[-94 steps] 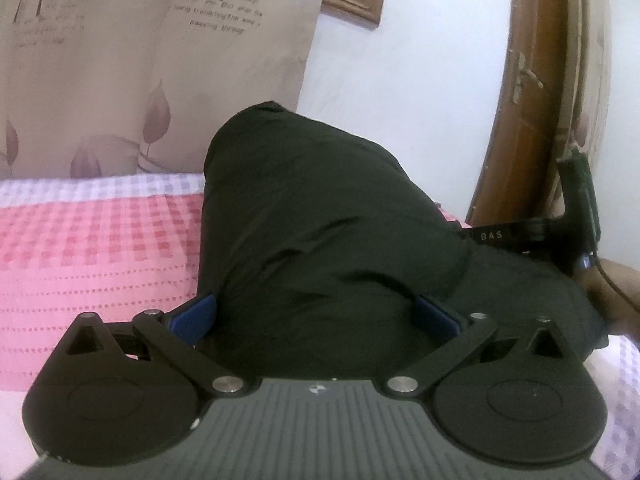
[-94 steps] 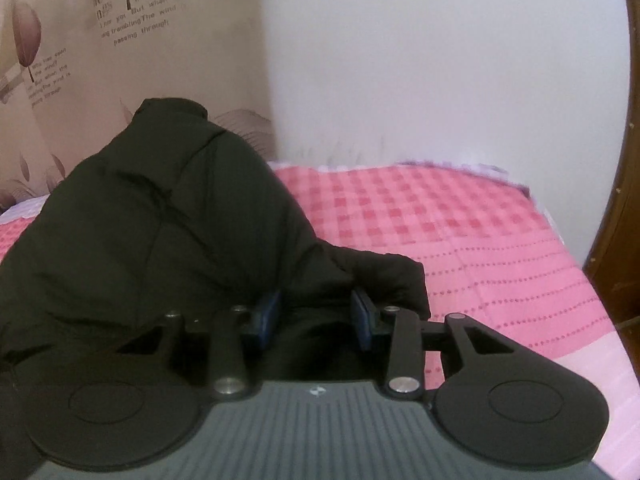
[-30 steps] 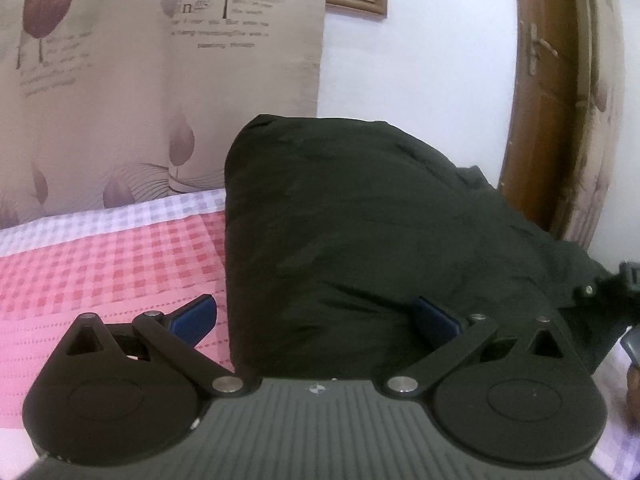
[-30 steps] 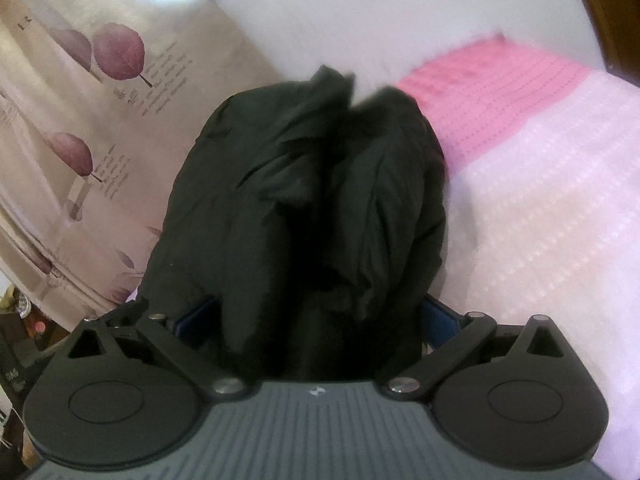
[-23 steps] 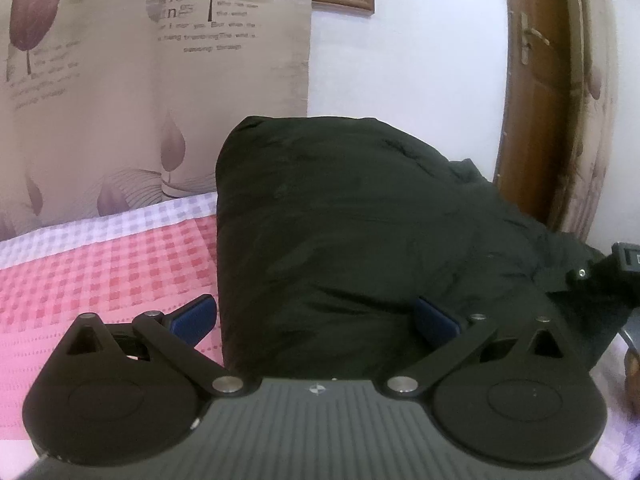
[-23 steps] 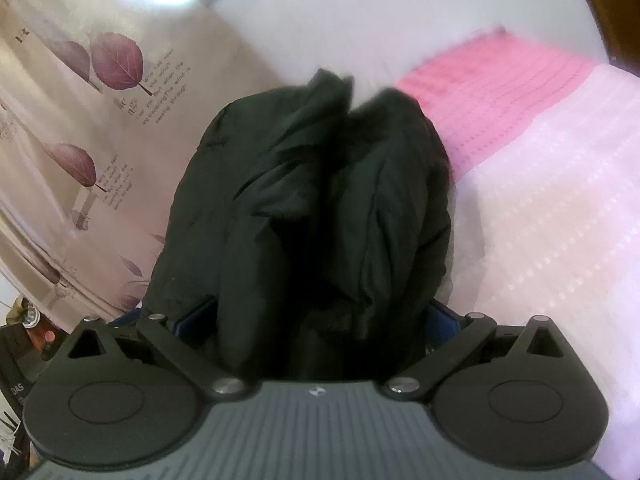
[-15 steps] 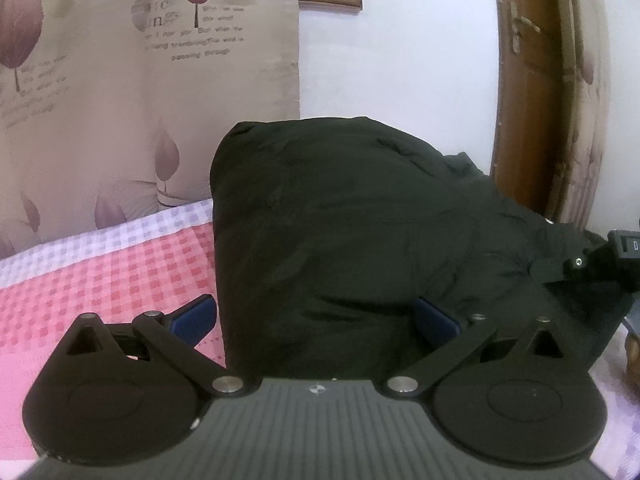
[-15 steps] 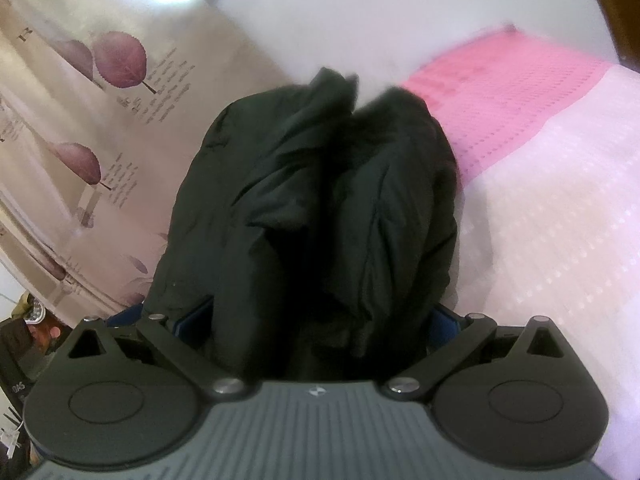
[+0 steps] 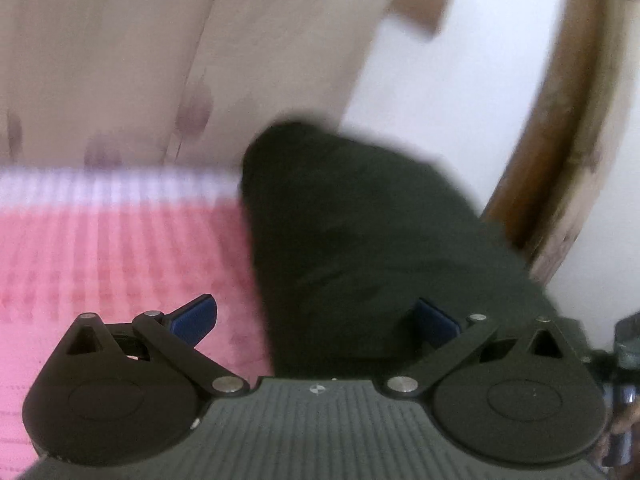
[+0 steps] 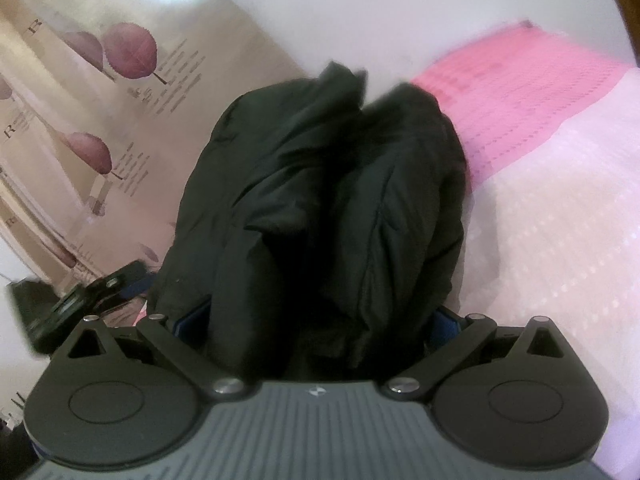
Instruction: Fold large clothes
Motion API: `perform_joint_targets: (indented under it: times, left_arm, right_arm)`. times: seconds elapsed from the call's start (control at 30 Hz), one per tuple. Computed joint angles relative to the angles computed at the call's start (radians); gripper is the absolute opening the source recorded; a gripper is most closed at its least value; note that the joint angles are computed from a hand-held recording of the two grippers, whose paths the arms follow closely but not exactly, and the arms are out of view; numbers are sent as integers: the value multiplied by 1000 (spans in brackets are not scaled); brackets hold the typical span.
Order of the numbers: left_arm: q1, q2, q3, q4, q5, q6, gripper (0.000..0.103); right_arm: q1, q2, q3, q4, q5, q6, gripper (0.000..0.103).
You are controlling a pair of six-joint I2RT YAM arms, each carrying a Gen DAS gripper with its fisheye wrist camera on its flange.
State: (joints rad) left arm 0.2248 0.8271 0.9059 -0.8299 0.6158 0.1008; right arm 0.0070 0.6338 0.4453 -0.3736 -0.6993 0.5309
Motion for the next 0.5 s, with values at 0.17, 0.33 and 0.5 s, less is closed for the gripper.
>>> perform_joint_targets:
  times: [0.17, 0.33, 0.5]
  left_arm:
    - [42, 318, 90, -120, 311, 144, 103]
    - [21, 309, 15, 10, 365, 72, 92]
    - [105, 115, -23, 17, 348, 93, 64]
  right_arm:
    - [-8, 47, -1, 51, -27, -6, 103]
    - [107, 99, 1, 150, 75, 71, 79]
    - [340, 66, 84, 99, 343, 78, 49]
